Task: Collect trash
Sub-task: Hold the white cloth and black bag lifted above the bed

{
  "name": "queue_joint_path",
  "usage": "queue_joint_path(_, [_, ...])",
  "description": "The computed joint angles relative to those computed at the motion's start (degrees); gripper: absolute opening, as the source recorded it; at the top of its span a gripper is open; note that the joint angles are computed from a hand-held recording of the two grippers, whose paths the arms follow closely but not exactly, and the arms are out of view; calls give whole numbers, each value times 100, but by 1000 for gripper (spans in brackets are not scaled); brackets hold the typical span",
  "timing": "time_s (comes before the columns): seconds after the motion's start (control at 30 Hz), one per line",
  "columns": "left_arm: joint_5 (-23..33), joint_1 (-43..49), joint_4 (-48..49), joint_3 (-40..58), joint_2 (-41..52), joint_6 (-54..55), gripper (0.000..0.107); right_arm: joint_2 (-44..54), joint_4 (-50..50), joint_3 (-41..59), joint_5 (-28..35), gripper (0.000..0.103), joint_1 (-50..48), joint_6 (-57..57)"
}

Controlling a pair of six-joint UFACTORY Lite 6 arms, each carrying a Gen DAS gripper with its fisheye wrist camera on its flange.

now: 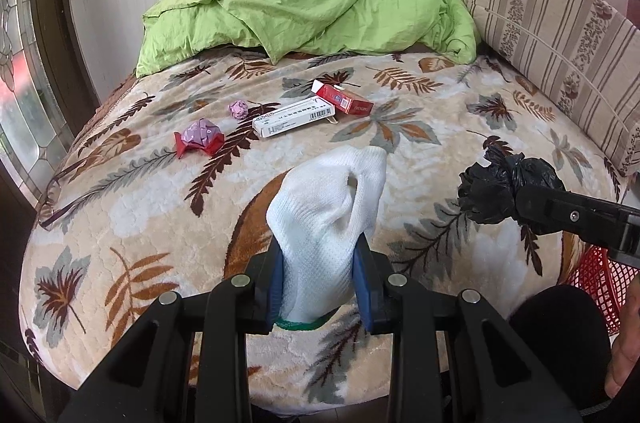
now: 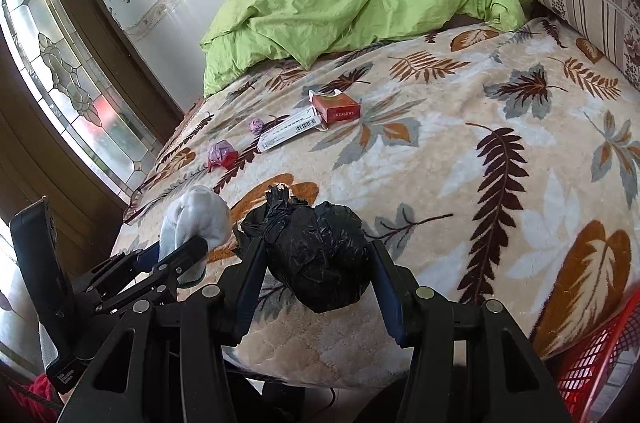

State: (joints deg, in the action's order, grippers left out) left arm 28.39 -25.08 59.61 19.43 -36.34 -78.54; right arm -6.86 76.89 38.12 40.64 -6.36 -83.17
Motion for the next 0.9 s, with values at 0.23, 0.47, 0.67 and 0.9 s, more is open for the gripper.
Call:
queue_joint_path(0.23, [17,-30,42,-10,2,-68,29,-64,-42,-15,17,55,-14,56])
queue_joint_path(0.47, [37,-57,-11,-15,-28,-40,29,-121,-84,-35,19,55,-5,106])
queue_joint_path(0.67, [25,-36,31,-21,-21,-54,29,-158,-195,-4,67,55,-41,209])
queue_joint_path(0.9, [80,-99,5,-16,-30,-52,29,-217,-216,-31,94,55,-75,207])
